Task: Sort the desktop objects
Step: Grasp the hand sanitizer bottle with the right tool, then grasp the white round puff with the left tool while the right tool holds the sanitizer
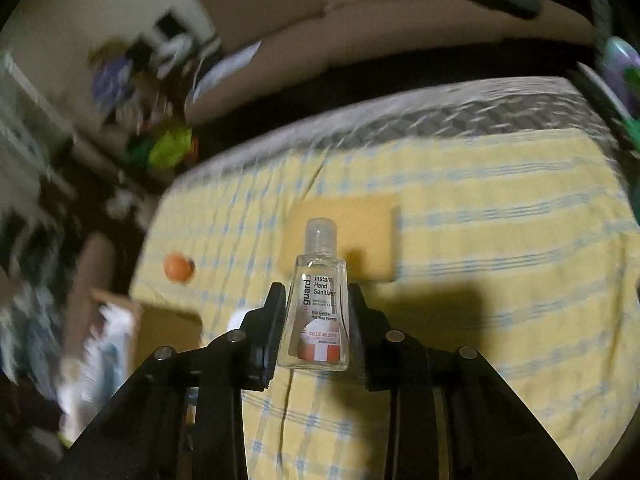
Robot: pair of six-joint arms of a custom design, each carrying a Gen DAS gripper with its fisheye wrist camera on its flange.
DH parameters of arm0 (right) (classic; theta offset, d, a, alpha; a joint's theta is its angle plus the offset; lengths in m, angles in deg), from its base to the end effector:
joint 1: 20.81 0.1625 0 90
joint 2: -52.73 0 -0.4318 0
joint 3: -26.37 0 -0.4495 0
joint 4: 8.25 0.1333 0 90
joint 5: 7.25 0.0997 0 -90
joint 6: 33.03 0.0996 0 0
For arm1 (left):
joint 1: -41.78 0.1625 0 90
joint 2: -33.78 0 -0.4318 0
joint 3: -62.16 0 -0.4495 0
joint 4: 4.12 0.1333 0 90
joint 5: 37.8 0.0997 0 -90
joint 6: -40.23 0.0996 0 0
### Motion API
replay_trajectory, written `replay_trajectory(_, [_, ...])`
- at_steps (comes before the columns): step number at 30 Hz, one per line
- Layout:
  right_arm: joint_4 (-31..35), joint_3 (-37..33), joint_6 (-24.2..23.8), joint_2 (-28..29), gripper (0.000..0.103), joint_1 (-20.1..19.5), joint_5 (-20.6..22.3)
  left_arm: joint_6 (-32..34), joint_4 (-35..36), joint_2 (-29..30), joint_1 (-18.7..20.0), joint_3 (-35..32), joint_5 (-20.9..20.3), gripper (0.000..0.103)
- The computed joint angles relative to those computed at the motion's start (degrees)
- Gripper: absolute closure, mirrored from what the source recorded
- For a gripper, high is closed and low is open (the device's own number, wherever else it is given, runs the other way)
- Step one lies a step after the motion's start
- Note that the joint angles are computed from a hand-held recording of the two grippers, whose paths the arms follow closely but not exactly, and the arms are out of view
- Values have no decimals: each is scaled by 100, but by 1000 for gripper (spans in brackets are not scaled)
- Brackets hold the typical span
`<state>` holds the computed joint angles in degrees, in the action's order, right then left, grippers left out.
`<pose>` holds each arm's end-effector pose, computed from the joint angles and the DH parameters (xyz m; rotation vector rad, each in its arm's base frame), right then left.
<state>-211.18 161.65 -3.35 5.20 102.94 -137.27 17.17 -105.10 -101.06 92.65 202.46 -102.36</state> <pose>0.2975 -0.3206 0.0052 -0.1188 -2.6023 0.9904 -0.0217 -0.3057 0.3460 0.3583 2.7544 -0.4384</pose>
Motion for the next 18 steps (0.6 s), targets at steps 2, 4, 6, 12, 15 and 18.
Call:
replay_trajectory(2, [-441, 317, 67, -313, 73, 94, -50, 199, -528, 822, 295, 60, -68, 1])
replay_trajectory(4, [-543, 497, 170, -590, 73, 194, -223, 171, -1062, 1633, 340, 168, 442, 1])
replay_trajectory(6, [-579, 560, 16, -761, 73, 323, -450, 415, -1865, 2318, 430, 288, 992, 3])
replay_trajectory(12, [-741, 686, -350, -918, 73, 182, -211, 1159, -3338, 3099, 490, 556, 1688, 8])
replay_trajectory(15, [-885, 708, -483, -843, 73, 106, -122, 1286, -3658, 3461, 372, 684, 2236, 9])
replay_trajectory(18, [-937, 697, -542, -769, 73, 92, -40, 1523, -4239, 3725, 294, 848, 2576, 15])
